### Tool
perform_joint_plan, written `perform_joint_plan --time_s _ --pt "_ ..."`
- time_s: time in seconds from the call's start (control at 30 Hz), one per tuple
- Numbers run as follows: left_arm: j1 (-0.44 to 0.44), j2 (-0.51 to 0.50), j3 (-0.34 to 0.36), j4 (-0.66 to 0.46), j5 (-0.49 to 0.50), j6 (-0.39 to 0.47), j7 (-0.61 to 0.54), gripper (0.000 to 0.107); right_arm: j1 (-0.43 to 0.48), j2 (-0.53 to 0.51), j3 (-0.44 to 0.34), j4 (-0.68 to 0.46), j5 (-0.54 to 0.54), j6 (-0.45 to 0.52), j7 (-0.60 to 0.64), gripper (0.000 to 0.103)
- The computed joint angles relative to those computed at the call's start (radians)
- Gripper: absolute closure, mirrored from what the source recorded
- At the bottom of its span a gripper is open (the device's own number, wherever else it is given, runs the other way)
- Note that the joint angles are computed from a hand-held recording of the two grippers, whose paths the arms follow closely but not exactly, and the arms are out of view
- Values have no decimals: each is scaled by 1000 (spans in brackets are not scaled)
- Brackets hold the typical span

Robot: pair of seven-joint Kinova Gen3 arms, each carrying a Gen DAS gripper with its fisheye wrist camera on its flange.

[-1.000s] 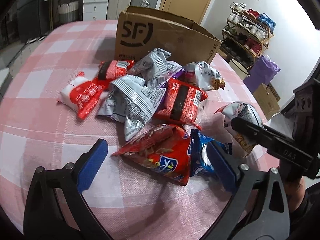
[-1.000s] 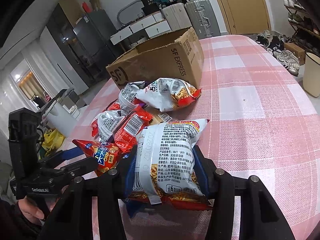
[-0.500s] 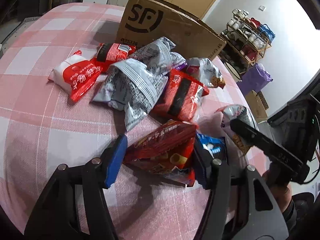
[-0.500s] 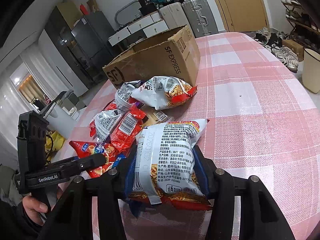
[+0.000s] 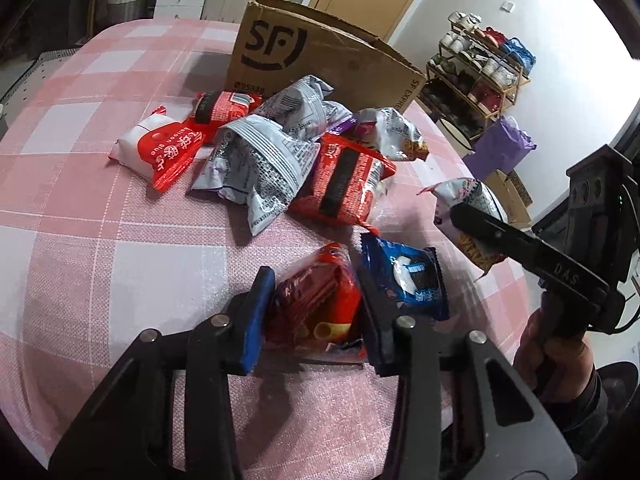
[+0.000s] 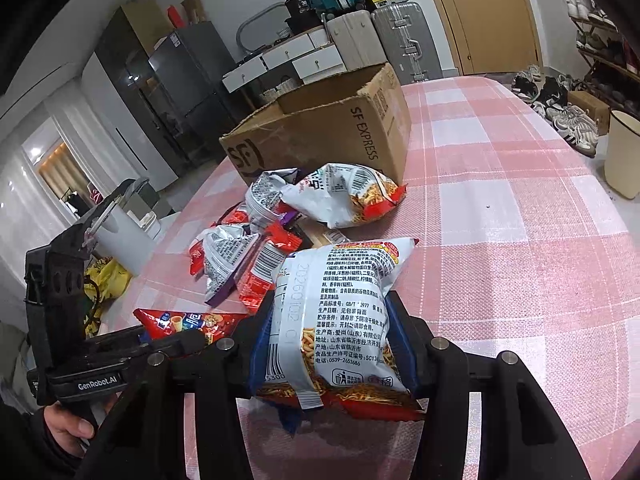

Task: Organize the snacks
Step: 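Lift the white bag with the right gripper while the left gripper grasps a red bag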

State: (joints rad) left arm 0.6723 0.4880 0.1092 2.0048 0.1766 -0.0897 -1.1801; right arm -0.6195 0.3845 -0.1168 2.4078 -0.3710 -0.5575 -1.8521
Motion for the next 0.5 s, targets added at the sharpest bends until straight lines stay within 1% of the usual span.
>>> perform_joint_plan --time_s 0.03,0.1,0.13,0.2,0.27,0.37,0.47,0.5 --pt "-11 -5 16 13 -7 -14 -1 73 -8 -4 5 -1 -10 3 7 51" --pt "-36 -24 52 65 -21 -60 1 77 -16 -12 10 0 -22 7 17 51" --pt "-34 -33 52 77 -19 -69 -10 77 -22 -17 13 2 -32 7 24 51" --pt "-67 -32 88 82 -40 -73 -5 78 -23 -21 12 4 -38 6 29 51" --pt "-81 -28 102 84 -49 -81 -5 78 -24 -23 10 5 -41 7 33 51" --pt "-125 -22 144 88 -72 -92 6 78 -27 -29 11 3 -49 14 42 51" --pt "-155 -20 171 92 -96 -92 14 78 -28 -33 10 4 -55 14 48 51" --pt "-154 -22 169 93 -97 -90 16 78 -29 -33 11 4 -58 15 50 51"
